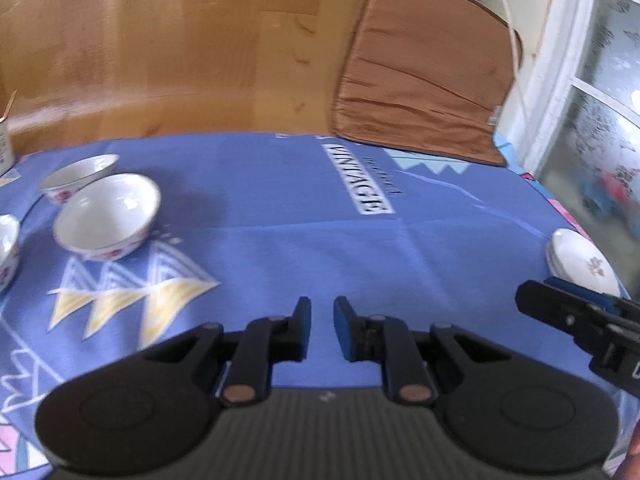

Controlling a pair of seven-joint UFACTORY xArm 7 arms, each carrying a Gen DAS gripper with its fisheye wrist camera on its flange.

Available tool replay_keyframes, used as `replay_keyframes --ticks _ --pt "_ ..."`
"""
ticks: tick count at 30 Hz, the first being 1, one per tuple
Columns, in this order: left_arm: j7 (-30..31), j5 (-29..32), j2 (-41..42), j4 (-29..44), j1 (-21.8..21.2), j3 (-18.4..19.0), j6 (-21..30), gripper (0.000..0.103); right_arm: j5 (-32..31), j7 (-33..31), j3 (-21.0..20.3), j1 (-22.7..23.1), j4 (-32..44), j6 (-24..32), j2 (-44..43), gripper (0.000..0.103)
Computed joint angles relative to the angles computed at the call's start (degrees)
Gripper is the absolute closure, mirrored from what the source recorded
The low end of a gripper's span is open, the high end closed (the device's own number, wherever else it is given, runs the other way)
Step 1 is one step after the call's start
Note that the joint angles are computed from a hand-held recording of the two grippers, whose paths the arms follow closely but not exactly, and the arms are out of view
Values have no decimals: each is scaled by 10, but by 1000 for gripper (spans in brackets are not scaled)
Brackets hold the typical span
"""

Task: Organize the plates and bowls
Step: 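Withdraw the right gripper from the plate stack, then move the right gripper to the white bowls and grasp a bowl rim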

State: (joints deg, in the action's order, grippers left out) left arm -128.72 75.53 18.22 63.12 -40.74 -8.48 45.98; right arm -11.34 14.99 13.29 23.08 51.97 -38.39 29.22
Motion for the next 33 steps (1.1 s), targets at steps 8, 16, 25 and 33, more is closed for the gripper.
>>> replay_keyframes --ticks 8,16,25,33 --pt "-70 -2 -64 -99 13 -16 27 89 -57 11 29 2 43 34 20 65" --pt "-160 -4 -137 -207 48 -44 46 89 -112 21 63 0 91 75 47 65" --pt "-254 -34 -250 -336 77 -84 55 89 -215 58 162 -61 166 162 101 64" --pt "-227 -153 -405 -435 109 -119 97 89 -273 -25 354 -129 288 316 222 65"
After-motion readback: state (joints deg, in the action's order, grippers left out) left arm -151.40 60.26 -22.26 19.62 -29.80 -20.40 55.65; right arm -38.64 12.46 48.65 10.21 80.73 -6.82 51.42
